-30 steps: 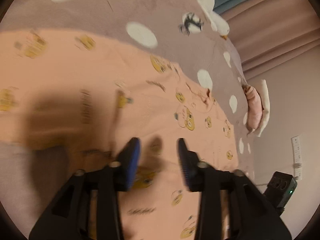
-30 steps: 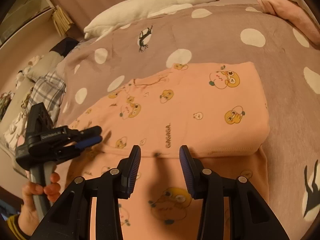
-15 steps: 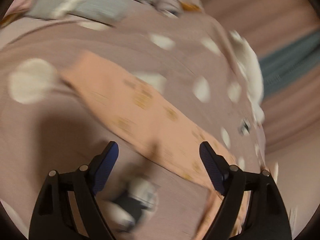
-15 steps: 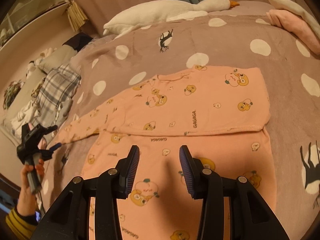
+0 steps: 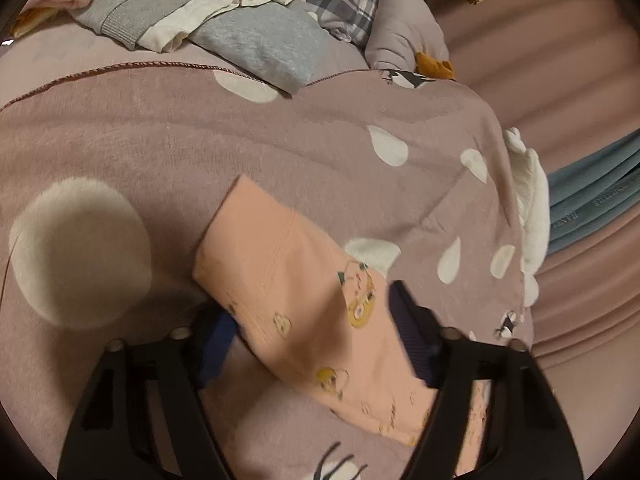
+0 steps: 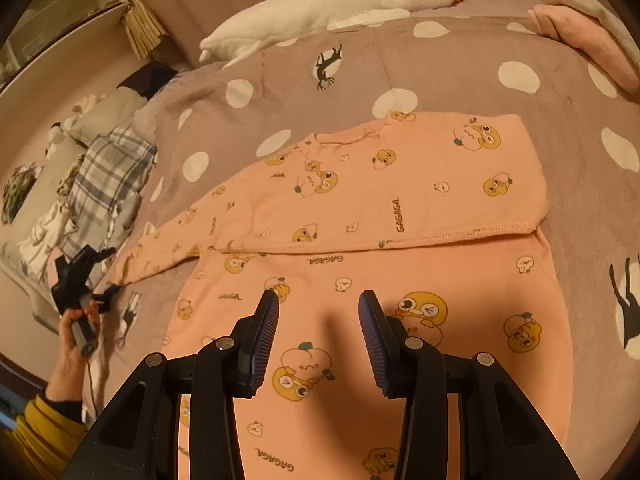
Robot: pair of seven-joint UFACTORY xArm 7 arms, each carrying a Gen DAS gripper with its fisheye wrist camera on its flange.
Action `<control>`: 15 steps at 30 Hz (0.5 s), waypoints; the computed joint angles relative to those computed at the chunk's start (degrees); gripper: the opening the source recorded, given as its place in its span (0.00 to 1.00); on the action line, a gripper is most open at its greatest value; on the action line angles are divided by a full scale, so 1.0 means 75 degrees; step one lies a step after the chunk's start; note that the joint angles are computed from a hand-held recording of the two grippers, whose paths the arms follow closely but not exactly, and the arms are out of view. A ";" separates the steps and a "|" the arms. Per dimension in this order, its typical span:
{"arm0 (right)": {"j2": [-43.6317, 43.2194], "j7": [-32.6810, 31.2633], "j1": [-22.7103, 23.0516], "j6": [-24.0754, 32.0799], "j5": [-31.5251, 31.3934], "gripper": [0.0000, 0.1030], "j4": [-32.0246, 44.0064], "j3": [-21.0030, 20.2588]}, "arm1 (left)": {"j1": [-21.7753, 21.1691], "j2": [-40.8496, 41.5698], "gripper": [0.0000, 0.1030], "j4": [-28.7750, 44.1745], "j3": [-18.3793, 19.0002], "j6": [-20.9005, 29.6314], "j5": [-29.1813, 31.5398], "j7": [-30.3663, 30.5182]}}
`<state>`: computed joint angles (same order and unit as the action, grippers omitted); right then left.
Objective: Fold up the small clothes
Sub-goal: 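Grasp the other sleeve cuff with the left gripper, then fold the held sleeve across the shirt body with the left gripper, then release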
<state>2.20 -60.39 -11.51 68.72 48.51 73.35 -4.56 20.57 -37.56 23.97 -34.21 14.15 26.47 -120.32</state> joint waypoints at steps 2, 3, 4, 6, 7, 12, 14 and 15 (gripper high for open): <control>-0.0009 0.0017 0.0007 -0.0020 -0.0017 0.42 -0.0022 0.0005 | -0.0063 0.0184 0.21 -0.0003 0.0173 -0.0101 -0.0038 0.0123; -0.0026 0.0021 0.0009 -0.0025 -0.0021 0.42 -0.0041 0.0006 | -0.0159 0.0265 0.08 0.0002 0.0277 -0.0077 -0.0089 0.0215; -0.0036 0.0014 0.0010 -0.0020 -0.0022 0.42 -0.0053 0.0003 | -0.0324 0.0315 0.06 0.0088 0.0381 0.0154 -0.0152 0.0370; -0.0067 0.0003 0.0011 -0.0011 -0.0021 0.42 -0.0087 -0.0006 | -0.0355 0.0236 0.04 0.0275 0.0290 0.0451 0.0016 0.0440; -0.0080 -0.0014 0.0006 0.0005 -0.0013 0.42 -0.0100 -0.0018 | -0.0412 0.0184 0.04 0.0531 0.0228 0.0759 0.0162 0.0595; -0.0122 -0.0048 -0.0050 0.0158 0.0112 0.42 -0.0122 -0.0087 | -0.0731 0.0807 0.04 0.2150 0.0119 0.1732 0.1008 0.1417; -0.0173 -0.0091 -0.0101 0.0270 0.0235 0.42 -0.0150 -0.0136 | -0.0757 0.1548 0.04 0.3219 -0.0167 0.1983 0.1570 0.1703; -0.0188 -0.0103 -0.0118 0.0309 0.0277 0.42 -0.0155 -0.0154 | -0.0756 0.1877 0.04 0.3577 -0.0264 0.2039 0.1805 0.1711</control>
<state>0.78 -61.16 -12.40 71.03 50.59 72.19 -5.71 14.90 -23.48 50.79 -36.20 29.45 40.01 -107.48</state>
